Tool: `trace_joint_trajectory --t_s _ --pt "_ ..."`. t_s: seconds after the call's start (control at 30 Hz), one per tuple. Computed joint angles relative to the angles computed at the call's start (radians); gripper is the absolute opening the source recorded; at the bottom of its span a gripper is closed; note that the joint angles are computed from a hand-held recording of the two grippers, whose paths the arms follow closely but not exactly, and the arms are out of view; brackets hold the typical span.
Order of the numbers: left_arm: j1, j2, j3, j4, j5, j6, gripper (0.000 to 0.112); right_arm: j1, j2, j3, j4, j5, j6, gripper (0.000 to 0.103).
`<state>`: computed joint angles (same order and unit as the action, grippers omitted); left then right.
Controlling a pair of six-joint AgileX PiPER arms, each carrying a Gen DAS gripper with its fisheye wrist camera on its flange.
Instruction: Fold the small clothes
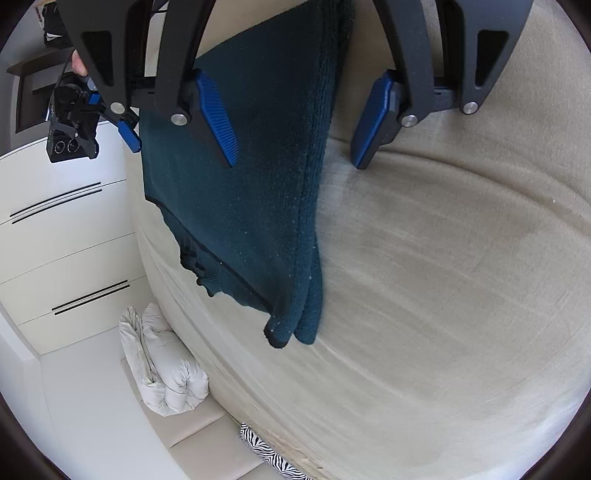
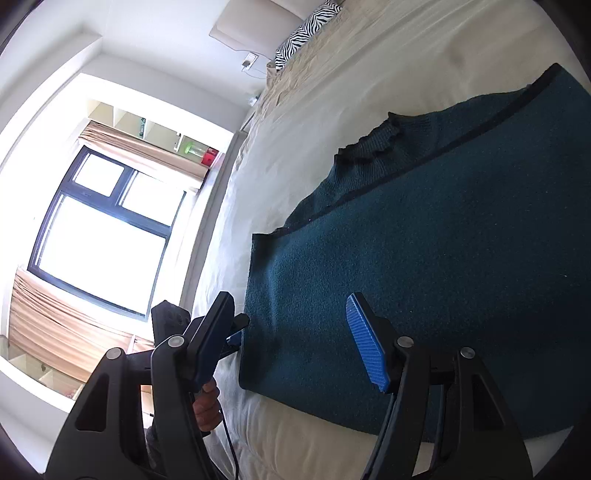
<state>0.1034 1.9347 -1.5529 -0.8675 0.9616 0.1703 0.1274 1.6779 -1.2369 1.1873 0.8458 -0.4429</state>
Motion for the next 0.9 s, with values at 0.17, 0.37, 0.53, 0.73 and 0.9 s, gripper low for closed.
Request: trace_joint_trajectory --t_s 0.17,0.37,0.53,0.73,0.9 --pt "-0.019 0.036 -0.055 -0.008 0.093 0.001 0.065 0.06 0.14 -0.146 0.017 0.02 0.046 0.063" --pt "0.017 0.052 -0.029 -0.075 0.119 0.025 0.04 0.12 0.303 -0.346 -0.024 0.059 0.143 0.063" --pt "0.02 0.068 -0.057 -0.07 0.157 0.022 0.038 0.17 0.445 -0.558 -0.096 0.111 0.264 0.063" --pt "0.05 0.083 -0.029 -0.118 0.156 0.063 0.017 0.223 0.609 -0.814 -0.262 0.229 0.437 0.061" --pt "0.035 0.064 -0.026 -0.106 0.122 0.043 0.016 0.188 0.601 -0.716 -0.115 0.195 0.322 0.059"
